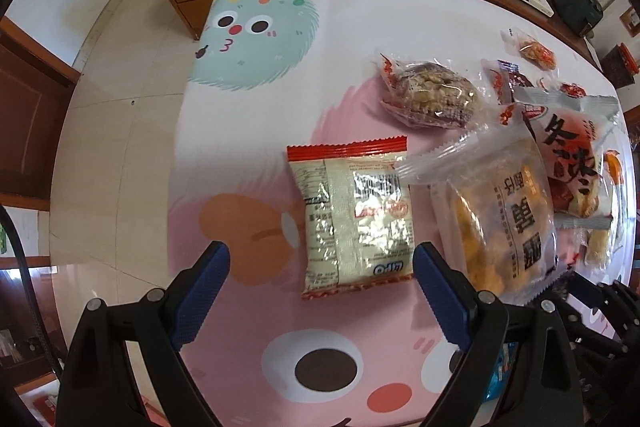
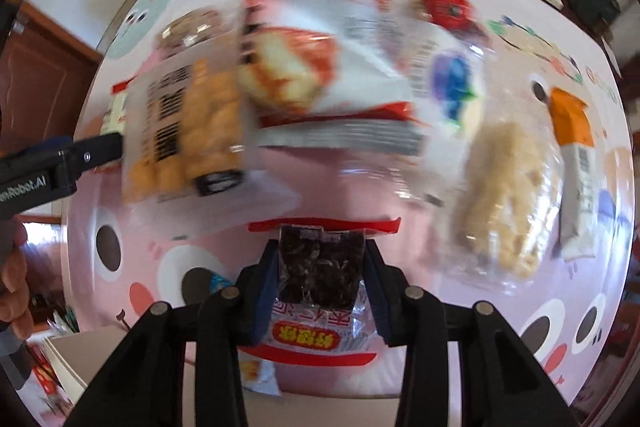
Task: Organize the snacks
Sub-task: 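Grasp the white LIPO pack with left tool while right tool grasps dark fruit pack, then carry both packs into the white tray and open both tools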
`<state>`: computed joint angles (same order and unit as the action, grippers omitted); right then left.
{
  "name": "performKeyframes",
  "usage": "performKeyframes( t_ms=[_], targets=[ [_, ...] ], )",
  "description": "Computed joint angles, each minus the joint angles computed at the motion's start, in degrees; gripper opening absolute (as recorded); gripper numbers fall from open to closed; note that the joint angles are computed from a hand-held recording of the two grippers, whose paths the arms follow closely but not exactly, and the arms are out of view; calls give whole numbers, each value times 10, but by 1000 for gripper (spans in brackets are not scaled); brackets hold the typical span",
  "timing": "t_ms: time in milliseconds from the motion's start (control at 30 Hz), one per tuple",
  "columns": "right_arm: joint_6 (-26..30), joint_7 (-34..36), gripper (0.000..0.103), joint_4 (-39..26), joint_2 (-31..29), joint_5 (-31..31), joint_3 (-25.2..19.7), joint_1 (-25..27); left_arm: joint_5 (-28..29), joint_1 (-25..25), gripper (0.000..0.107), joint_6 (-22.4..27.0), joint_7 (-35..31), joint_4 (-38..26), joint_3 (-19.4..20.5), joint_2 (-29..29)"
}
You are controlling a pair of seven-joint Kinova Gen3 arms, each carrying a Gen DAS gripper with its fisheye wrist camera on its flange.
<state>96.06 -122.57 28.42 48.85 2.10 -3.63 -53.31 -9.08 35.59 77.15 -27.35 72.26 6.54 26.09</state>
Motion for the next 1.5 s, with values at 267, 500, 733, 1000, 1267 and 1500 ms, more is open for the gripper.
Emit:
performKeyframes(
  t_ms=[267,500,733,1000,1267,1500],
  targets=[
    [-81,-24,39,130,-66,-20,-20,38,14,-11,91,21,-10,-41,-4,43],
    [-103,-24,39,169,-90,-23,-30,49,15,-7,53,0,-2,-30,-11,33],
    [-118,-26,39,177,-108,-27,-34,54,-21,23,44,13,22,-35,-20,31],
    [-158,-49,39,216,-162,-14,-33,55,-108,87,44,60,87,-49,-15,-17],
    [-172,-99,39,224,-215,21,-34,37,-174,150,44,147,115,-99,21,-75],
    [-165,-143,39,236,-266,72,-39,-3,-183,210,44,224,151,-171,43,-80]
  ],
)
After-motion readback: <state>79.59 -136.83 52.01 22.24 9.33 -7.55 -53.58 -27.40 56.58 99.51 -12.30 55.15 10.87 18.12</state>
